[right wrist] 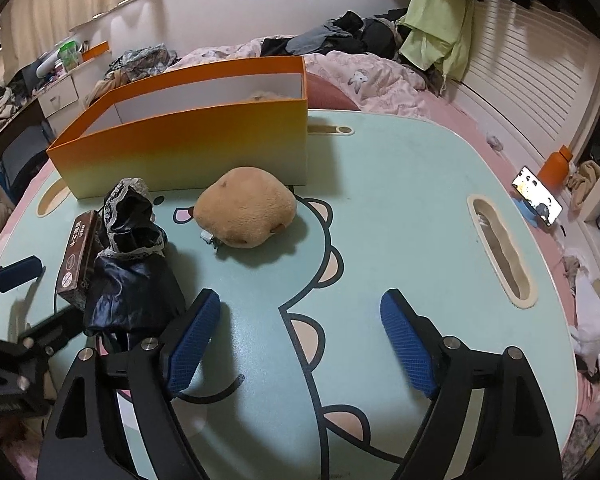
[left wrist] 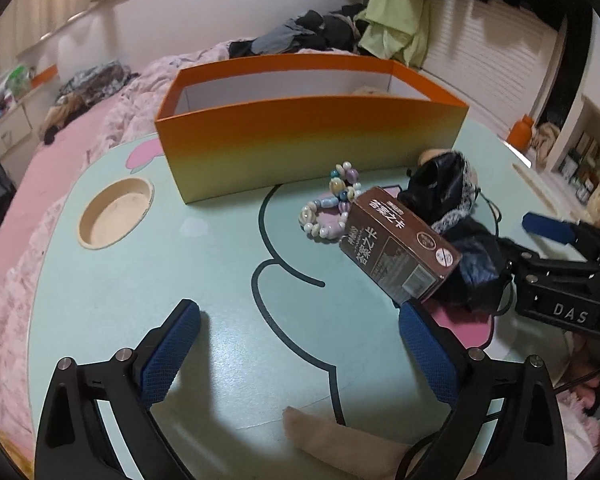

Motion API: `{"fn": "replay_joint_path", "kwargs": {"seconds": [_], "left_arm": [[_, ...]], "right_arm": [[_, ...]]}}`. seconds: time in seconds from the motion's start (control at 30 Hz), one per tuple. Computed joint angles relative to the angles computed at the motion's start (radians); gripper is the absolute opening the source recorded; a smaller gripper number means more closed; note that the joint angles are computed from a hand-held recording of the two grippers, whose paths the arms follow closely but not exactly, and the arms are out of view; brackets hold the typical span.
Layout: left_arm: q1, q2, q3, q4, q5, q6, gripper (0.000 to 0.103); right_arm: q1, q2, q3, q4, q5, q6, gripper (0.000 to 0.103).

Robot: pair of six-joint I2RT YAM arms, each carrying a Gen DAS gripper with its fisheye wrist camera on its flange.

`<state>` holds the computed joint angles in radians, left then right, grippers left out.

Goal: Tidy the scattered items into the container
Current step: 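Grasp the black lace pouch with the right gripper while the left reaches toward the brown card box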

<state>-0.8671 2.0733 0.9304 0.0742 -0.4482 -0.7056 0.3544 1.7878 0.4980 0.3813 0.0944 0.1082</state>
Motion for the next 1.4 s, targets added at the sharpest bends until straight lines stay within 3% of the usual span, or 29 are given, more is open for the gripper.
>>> {"fn": "replay_joint_path", "kwargs": {"seconds": [1.4], "left_arm": [[-0.002,0.010,0.014,-0.010,0.005,0.016,0.102]], "right_arm": [[0.000,-0.036,-0.031,0.030,-0.005,0.038,0.087]]}}
